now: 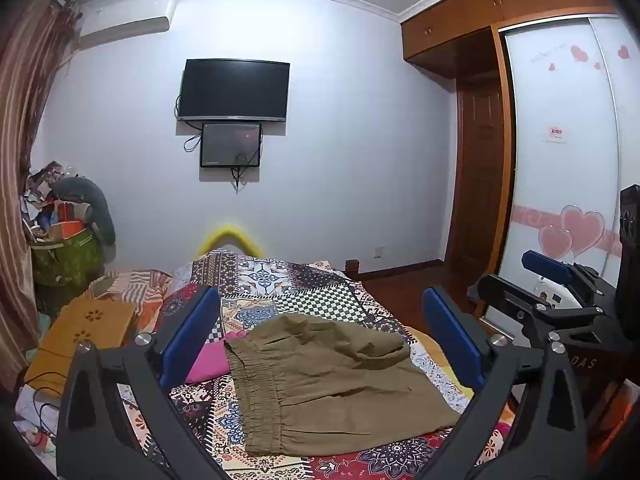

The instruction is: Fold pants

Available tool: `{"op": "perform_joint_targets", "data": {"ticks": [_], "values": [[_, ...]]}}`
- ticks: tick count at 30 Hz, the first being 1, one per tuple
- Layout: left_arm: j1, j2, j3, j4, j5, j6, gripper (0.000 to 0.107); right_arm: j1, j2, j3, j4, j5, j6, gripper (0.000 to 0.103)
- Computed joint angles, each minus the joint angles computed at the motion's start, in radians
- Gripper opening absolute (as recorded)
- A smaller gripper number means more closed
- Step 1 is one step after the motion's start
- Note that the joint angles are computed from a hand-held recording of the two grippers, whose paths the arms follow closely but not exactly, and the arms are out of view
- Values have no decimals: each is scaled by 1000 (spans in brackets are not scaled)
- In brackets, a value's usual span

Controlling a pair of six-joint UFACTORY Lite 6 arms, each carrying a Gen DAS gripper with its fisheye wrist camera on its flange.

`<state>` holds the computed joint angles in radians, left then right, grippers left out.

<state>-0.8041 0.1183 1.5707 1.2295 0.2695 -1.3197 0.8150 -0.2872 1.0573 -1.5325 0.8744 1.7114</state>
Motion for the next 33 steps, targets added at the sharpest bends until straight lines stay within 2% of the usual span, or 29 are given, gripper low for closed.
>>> {"op": "perform_joint_targets", "data": {"ticks": [11, 15, 33], "values": [[1, 17, 27, -76, 0, 79, 102, -4, -3, 1, 7, -6, -3, 103], [-5, 26, 20, 17, 12, -1, 102, -5, -6, 0, 9, -6, -5, 103], [-14, 45, 48, 7, 19, 21, 103, -23, -17, -16, 3, -21, 4, 103]]}}
